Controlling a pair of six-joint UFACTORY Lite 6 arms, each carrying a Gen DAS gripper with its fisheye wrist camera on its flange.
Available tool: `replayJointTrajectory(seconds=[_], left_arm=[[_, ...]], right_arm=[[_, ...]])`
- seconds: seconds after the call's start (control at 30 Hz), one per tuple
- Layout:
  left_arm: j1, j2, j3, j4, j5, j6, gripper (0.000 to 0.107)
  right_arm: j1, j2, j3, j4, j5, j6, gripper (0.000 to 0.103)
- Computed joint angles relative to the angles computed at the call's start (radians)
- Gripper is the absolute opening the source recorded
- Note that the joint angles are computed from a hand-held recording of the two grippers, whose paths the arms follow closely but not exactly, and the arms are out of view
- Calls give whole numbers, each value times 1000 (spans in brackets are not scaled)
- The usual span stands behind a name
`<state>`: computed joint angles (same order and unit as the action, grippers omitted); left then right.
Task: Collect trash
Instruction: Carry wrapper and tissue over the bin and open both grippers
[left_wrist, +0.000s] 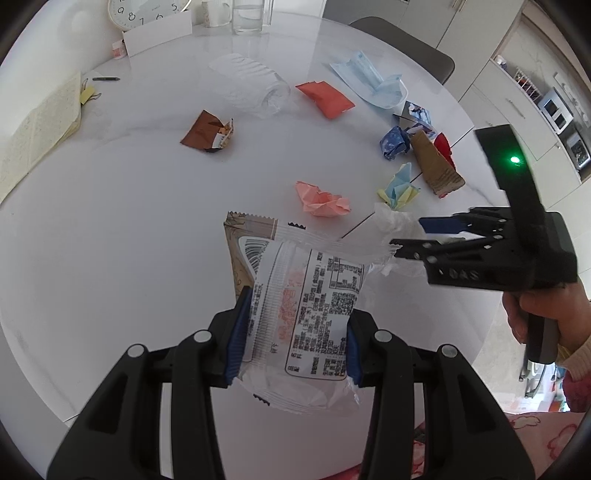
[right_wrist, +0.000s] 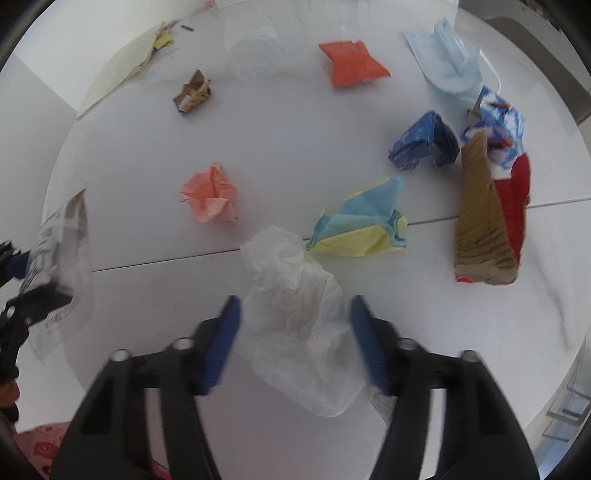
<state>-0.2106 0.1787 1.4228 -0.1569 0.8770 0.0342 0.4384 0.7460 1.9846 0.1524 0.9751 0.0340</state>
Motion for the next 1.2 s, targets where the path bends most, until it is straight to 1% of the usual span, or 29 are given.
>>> replayJointTrajectory(seconds=[0.03, 0.07, 0.1, 0.23, 0.4, 0.5, 0.57, 0.67, 0.77, 0.9, 0.97, 1.0, 1.07, 1.17, 1.2], left_arm=[[-2, -7, -6, -1, -1, -2, 42], [-2, -16, -12, 0, 1, -3, 42], [-9, -23, -18, 7, 0, -11, 42], [-47, -48, -28, 34, 4, -44, 42], [-154, -74, 2, 72, 26, -116, 42], [-271, -75, 40, 118, 43, -203, 42], [-381, -57, 90, 142, 63, -278, 42], [-520, -10, 162, 162, 71, -355, 42], [-687, 107, 287, 185, 81, -431, 42], [-842, 309, 492, 195, 115, -477, 43], [-892, 431, 615, 172, 126, -483, 43], [-904, 468, 651, 168, 127, -487, 43], [-936, 625, 829, 172, 178, -507, 43], [-954, 803, 1053, 165, 238, -528, 42], [-955, 880, 1157, 160, 268, -533, 43]], right_arm=[[-4, 6, 1, 11, 6, -2, 31], [-9, 5, -3, 23, 11, -7, 20], [-17, -7, -24, 47, 8, -20, 17], [-31, -129, -168, 76, -40, -50, 15], [-95, -363, -377, 132, -71, -122, 15], [-152, -501, -488, 145, -63, -171, 15], [-230, -620, -580, 160, -35, -229, 16], [-353, -751, -679, 171, 8, -312, 17], [-499, -844, -756, 183, 56, -417, 17], [-736, -917, -835, 224, 128, -613, 18], [-832, -934, -864, 232, 153, -700, 18], [-872, -941, -875, 237, 163, -739, 18], [-959, -947, -892, 248, 185, -823, 18], [-1080, -947, -901, 261, 222, -935, 18], [-1110, -941, -897, 263, 232, -962, 18]])
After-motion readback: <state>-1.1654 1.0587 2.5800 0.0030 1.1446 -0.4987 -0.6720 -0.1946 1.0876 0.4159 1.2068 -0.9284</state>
